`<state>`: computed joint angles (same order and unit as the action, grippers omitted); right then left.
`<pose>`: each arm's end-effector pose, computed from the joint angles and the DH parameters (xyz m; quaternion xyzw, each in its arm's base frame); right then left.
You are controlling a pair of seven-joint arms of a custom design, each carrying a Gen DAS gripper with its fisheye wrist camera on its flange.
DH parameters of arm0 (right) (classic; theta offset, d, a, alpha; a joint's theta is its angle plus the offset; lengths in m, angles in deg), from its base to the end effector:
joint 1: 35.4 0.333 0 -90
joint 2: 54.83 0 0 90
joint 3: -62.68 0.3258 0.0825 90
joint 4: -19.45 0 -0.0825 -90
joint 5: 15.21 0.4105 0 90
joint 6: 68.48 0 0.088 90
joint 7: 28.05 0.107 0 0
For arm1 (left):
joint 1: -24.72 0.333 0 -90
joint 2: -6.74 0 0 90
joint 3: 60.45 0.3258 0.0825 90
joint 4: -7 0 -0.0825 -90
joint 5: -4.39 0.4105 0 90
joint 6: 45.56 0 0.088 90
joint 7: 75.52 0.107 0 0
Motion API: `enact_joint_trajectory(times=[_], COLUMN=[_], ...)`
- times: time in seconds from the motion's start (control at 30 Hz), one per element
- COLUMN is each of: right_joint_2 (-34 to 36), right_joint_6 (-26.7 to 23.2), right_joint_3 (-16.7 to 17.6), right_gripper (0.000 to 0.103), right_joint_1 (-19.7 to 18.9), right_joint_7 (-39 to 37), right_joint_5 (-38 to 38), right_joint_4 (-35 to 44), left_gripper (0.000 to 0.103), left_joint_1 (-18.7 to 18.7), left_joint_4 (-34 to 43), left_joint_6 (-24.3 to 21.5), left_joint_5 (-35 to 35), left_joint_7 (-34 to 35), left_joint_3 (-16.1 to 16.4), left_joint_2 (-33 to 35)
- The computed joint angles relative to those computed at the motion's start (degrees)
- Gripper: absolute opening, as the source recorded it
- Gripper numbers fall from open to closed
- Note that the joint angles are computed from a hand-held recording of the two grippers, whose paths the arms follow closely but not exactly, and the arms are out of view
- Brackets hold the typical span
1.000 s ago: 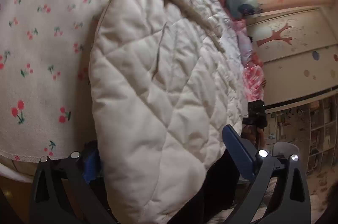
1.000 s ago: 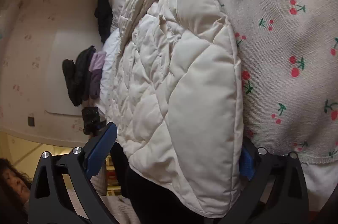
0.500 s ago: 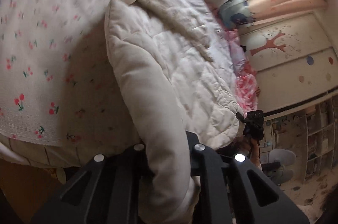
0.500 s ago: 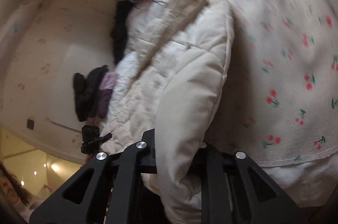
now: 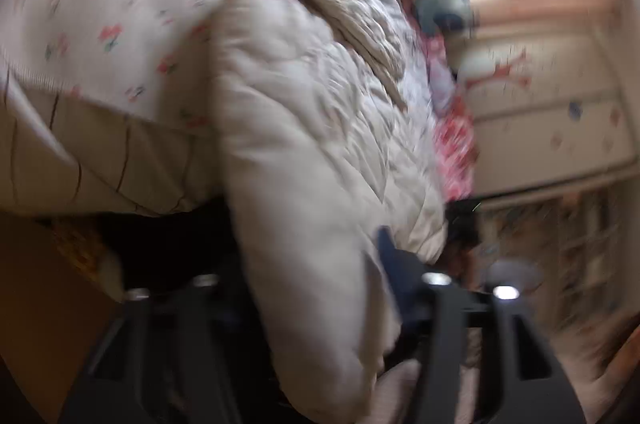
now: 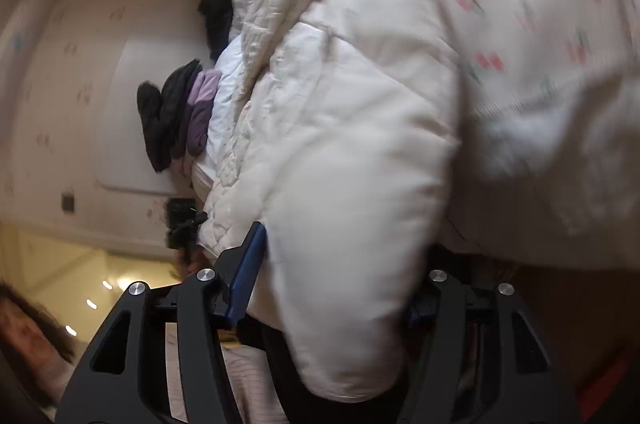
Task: Fold large clothes
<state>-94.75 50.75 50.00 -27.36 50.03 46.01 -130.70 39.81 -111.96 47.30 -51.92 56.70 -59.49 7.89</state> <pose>0.3831 0.0086 0.5038 -0.4908 0.6970 0.2848 0.4384 0.5403 0.0667 0.4265 0.5667 -0.6566 0.3783 0.3234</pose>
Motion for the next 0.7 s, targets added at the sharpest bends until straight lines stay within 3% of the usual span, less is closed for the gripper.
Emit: enact_joint_trajectory(times=[0.07,0.17,0.2,0.27,0.37,0.47,0.53,0.63,0.7], right_joint_2=[-0.5,-3.2,-3.9,-5.2,-7.8,-10.7,-12.3,-13.6,-13.7], right_joint_6=[1.2,4.7,7.3,11.7,15.8,16.6,15.8,12.3,10.2], right_joint_3=[-0.5,0.3,1.6,3.1,3.4,1.9,0.9,-0.7,-2.1], right_gripper=[0.056,0.053,0.036,0.02,0.013,0.013,0.013,0.021,0.036], right_joint_1=[0.8,1.2,1.5,2.7,4.4,6.4,6.4,4.0,2.9], right_joint_7=[-2.4,-7.0,-7.9,-9.7,-11.0,-12.5,-12.0,-6.6,-3.4], right_joint_5=[3.2,6.5,7.4,9.2,9.8,9.3,7.1,0.8,-0.7], right_joint_4=[-1.1,-3.0,-3.4,-3.9,-3.6,-2.6,-3.1,-5.5,-8.0], left_gripper=[0.078,0.077,0.076,0.028,0.014,0.014,0.014,0.014,0.014], left_joint_1=[-0.1,-0.3,-0.8,-1.8,-2.4,-3.5,-4.5,-6.5,-7.6], left_joint_4=[0.1,0.3,-0.7,-2.4,-4.0,-4.4,-5.3,-7.1,-8.2], left_joint_6=[0.2,-0.7,0.9,3.8,4.9,3.7,5.7,11.0,13.9], left_joint_5=[-1.7,-2.9,-3.0,-3.4,-6.0,-5.0,-0.4,6.4,9.7], left_joint_7=[-0.1,0.8,1.5,2.7,4.5,7.3,9.8,9.8,9.2], left_joint_3=[-0.2,-0.9,-1.3,-1.7,-0.4,0.9,0.6,-0.2,-0.3], left_joint_2=[1.1,1.8,0.4,-2.6,-6.6,-10.9,-14.6,-17.0,-16.6])
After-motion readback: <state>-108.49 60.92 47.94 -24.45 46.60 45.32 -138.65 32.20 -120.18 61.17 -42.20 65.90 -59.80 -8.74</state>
